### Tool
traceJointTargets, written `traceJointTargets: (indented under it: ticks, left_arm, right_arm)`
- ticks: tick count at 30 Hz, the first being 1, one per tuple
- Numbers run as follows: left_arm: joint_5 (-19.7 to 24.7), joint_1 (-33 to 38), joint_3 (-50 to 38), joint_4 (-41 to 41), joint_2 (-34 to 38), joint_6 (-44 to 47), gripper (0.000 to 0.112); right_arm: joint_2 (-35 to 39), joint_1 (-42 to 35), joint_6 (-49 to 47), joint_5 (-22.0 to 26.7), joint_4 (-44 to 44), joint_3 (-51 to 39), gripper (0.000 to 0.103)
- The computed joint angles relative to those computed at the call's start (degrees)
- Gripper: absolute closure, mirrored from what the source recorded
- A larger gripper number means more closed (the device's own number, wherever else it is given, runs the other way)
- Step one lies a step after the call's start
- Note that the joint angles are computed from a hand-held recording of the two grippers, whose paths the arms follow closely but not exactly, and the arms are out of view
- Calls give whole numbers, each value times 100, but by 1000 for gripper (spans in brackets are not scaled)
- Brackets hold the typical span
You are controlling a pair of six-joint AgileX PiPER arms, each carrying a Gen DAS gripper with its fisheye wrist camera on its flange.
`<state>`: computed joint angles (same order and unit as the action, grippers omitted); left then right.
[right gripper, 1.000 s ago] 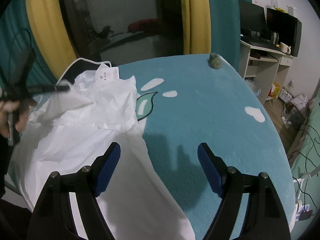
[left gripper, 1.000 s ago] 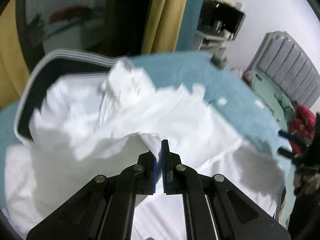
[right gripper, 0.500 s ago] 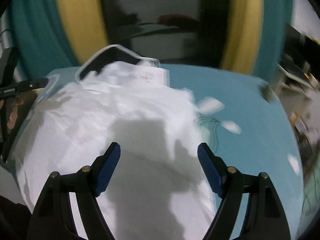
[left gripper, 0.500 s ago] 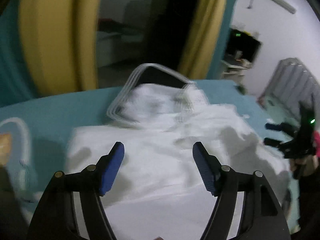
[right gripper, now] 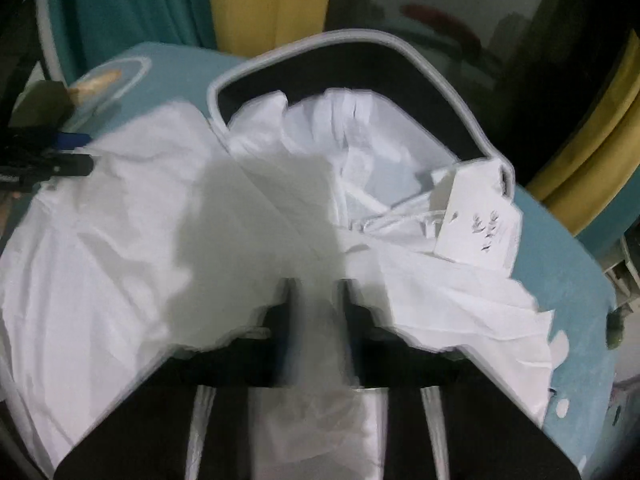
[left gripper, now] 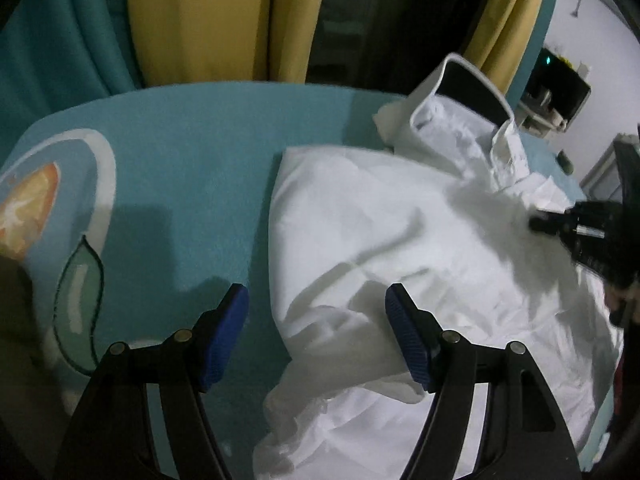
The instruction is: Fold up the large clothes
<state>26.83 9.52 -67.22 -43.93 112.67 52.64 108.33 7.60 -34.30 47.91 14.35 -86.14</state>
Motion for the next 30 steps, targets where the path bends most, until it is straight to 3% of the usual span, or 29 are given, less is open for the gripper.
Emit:
traceJointTargets:
  ticks: [4, 10, 12, 17, 20, 24, 30]
  left_arm:
    - [-226, -50, 159, 16, 18, 131, 38]
    - [-622, -154, 425, -186, -82, 397, 38]
    - [-721, -191, 474, -192, -101, 348, 38]
    - [-922, -377, 495, 618, -132, -511, 38]
    - [-798, -431, 399, 1163, -134, -1012, 38]
    - [-761, -436, 433, 1090, -375, -878, 38]
    - [-638, -609, 168, 870, -656, -692, 38]
  right_arm:
    - [-444, -608, -636, -161, 1008, 71, 101]
    - [-1578, -1680, -1760, -969, 2553, 1000, 101]
    - [-1741, -1955, -1515, -1164, 2275, 1419, 100]
    - [-1157, -2770, -755, -230, 1569, 1550, 100]
    - [-1107, -3054, -962, 16, 1520, 1820, 100]
    - [-1210, -3141, -1145, 66, 1432, 1886, 96]
    - [-1306, -3205, -844, -126, 1193, 1678, 66]
